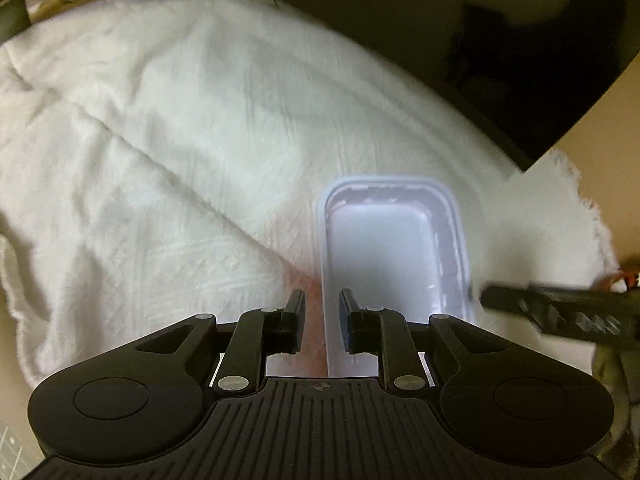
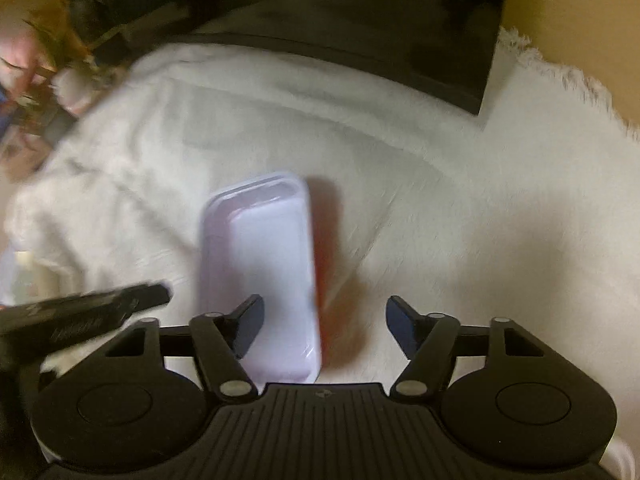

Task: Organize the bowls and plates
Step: 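Grip the white red-sided tray's rim with both tools and lift it, then carry the tray with both tools and lower it into the top white bowl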

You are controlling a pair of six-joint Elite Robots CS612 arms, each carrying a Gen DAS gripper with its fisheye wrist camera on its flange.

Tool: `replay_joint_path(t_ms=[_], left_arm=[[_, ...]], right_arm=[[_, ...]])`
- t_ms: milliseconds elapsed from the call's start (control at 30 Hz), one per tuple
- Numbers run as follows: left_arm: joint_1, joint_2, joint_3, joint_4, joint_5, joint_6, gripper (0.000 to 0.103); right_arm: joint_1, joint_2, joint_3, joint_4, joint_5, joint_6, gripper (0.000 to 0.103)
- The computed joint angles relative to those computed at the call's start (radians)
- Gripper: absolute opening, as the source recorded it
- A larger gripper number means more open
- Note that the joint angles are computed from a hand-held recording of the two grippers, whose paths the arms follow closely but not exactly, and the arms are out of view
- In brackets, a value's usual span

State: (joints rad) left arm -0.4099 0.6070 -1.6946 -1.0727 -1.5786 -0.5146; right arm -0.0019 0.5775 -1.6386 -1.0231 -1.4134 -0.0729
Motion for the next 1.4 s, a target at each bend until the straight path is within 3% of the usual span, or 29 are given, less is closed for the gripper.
replay_joint_path(t_ms=[200, 267, 333, 367, 467, 733, 933, 1067, 1233, 1400], left_arm=[[0.000, -0.006, 0.041, 0.041, 0.015, 0.039, 0.021], [0.003, -0.009, 0.055, 0.053, 0.018, 0.045, 0.021], [0.014, -0.003, 0.060, 0.030, -0.018, 0.046, 0.025], [0.021, -0.002, 0.064, 0.021, -0.047, 0.045, 0.025], [0.036, 0.000, 0.082, 0.015, -0.127, 0.040, 0.025], [0.010, -0.036, 0.041, 0.031, -0.136, 0.096, 0.026], [-0.044, -0.110, 0.041, 0.037, -0.126, 0.165, 0.027], [-0.083, -0.155, 0.068, 0.025, -0.179, 0.196, 0.027], [-0.152, -0.179, 0.075, -0.005, -0.183, 0.287, 0.027], [-0.195, -0.173, 0.083, -0.008, -0.210, 0.311, 0.027]], right_arm=[[0.016, 0.002, 0.052, 0.008, 0.013, -0.005, 0.054], [0.020, 0.000, 0.071, 0.027, 0.020, 0.005, 0.041], [0.014, 0.001, 0.079, 0.045, 0.059, 0.029, 0.035], [0.014, -0.001, 0.085, 0.055, 0.067, 0.034, 0.025], [0.006, 0.001, 0.081, 0.078, 0.114, 0.050, 0.021], [-0.035, 0.019, -0.037, 0.119, 0.196, 0.073, 0.021], [-0.102, 0.019, -0.181, 0.127, 0.270, 0.068, 0.022], [-0.169, 0.018, -0.286, 0.130, 0.301, 0.092, 0.024], [-0.244, 0.026, -0.385, 0.112, 0.296, 0.104, 0.025], [-0.294, 0.052, -0.447, 0.091, 0.262, 0.095, 0.026]])
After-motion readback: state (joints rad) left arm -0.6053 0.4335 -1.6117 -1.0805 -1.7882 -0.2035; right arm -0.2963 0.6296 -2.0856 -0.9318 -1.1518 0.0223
